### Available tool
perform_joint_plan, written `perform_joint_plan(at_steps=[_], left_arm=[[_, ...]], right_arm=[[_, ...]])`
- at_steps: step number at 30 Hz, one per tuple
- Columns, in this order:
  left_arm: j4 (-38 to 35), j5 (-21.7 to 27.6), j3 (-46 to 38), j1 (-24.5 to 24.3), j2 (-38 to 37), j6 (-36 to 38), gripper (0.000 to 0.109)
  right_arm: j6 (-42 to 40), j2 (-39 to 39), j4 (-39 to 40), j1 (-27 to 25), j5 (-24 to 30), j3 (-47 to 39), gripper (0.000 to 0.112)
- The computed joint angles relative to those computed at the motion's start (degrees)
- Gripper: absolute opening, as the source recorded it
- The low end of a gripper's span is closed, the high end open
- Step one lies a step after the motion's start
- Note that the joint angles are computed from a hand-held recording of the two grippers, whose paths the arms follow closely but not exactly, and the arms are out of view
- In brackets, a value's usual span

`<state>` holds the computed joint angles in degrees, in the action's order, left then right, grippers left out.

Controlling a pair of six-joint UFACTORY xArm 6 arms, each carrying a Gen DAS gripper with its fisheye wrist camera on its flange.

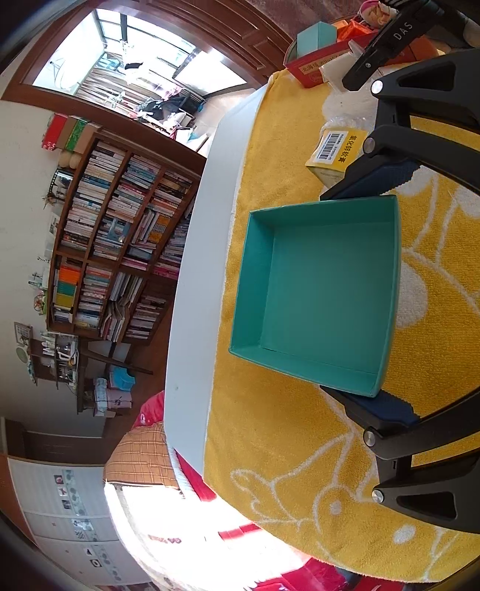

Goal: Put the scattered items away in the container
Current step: 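Carry the tape roll into the tin and open the right tool while the left tool carries the teal box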

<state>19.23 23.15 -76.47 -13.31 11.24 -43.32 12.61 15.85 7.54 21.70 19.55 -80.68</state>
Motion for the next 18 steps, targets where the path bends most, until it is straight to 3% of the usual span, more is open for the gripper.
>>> perform_joint_plan(at_steps=[9,18], left_arm=[[1.6,0.8,-1.1,-5.2,-3.5,1.3,0.09],[-4.6,1.3,-9.6,-14.1,1.3,8.5,0.09]], right_arm=[[1.8,-8.4,-0.3,-2.6,-5.6,6.2,0.04],[6.1,-18.9,-5.0,-12.2,-6.8,16.0,0.04]])
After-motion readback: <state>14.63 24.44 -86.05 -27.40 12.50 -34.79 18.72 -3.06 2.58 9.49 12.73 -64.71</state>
